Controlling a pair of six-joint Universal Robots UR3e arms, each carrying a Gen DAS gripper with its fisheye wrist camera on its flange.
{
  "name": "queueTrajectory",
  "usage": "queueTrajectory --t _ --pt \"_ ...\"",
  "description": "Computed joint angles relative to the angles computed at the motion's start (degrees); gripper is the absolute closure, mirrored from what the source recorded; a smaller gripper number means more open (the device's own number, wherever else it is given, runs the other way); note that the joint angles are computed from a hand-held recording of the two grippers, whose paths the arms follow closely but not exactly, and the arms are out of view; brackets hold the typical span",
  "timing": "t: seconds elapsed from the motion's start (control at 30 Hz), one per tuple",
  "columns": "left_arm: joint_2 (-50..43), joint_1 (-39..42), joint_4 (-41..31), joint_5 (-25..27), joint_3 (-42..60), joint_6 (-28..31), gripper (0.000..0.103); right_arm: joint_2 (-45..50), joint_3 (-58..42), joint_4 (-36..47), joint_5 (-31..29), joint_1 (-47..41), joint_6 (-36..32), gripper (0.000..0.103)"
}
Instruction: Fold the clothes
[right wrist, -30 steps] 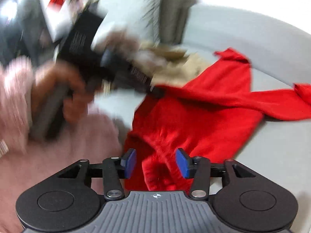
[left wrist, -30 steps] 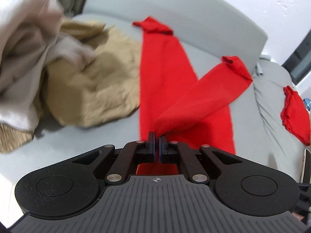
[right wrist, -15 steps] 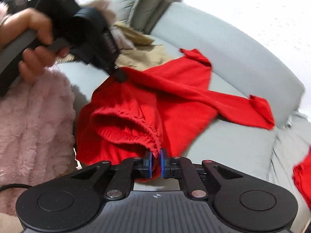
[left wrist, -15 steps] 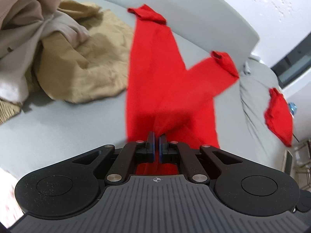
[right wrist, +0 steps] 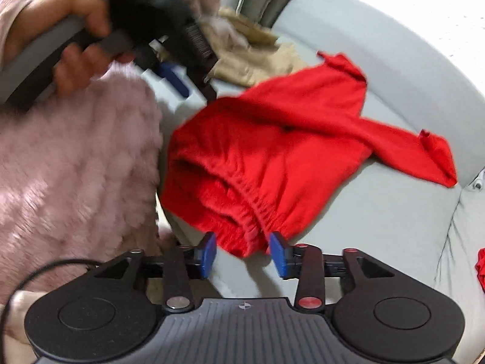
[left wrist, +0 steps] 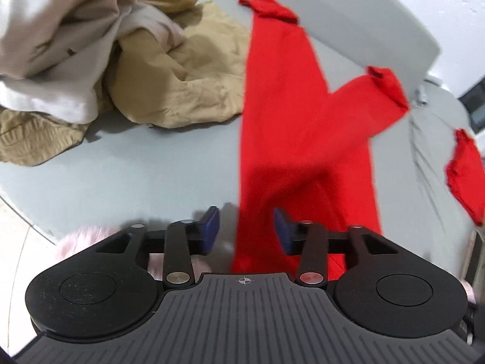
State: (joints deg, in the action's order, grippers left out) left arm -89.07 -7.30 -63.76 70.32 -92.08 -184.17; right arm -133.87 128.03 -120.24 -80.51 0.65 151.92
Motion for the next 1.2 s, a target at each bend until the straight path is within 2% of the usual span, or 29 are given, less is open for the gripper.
queueTrajectory --t 0.07,0.2,0.4,0.6,0.77,0.83,0.97,1.2 --pt "0.47 -1.93 -3.10 0.88 1.12 2.55 0.043 1.94 1.42 -6.05 -1.65 2.82 -0.41 0.043" --pt "-0.99 -7.50 -5.36 5.29 3.47 4.37 0.041 6.80 1.78 -11.51 -1.95 4.44 1.33 0.043" --pt "2.06 -5.83 -2.82 2.40 -0.79 2.05 0.043 1.64 3.85 -10.01 0.40 1.73 3.80 0.043" --pt "1.92 -7.48 0.03 4.50 -2.11 1.29 0.042 -1.86 4.89 -7.25 1.20 -0.37 5.72 0.043" --pt "2.59 -6.62 0.99 3.30 -3.06 1.07 0.043 -2.46 5.49 -8.20 2.00 -0.66 5.73 0.042" --pt "2.15 -6.00 1.57 2.47 -2.55 2.12 0.043 -2.30 5.65 -8.77 2.76 -1.14 5.35 0.043" --pt "0.35 -6.33 6.49 5.83 -1.63 3.79 0.042 -1.03 5.67 -10.26 4.26 -1.35 4.04 0.044" --pt "-0.84 -2.69 6.86 3.07 -3.78 1.36 0.044 5.86 5.08 -16.30 5.66 2.05 2.46 0.044"
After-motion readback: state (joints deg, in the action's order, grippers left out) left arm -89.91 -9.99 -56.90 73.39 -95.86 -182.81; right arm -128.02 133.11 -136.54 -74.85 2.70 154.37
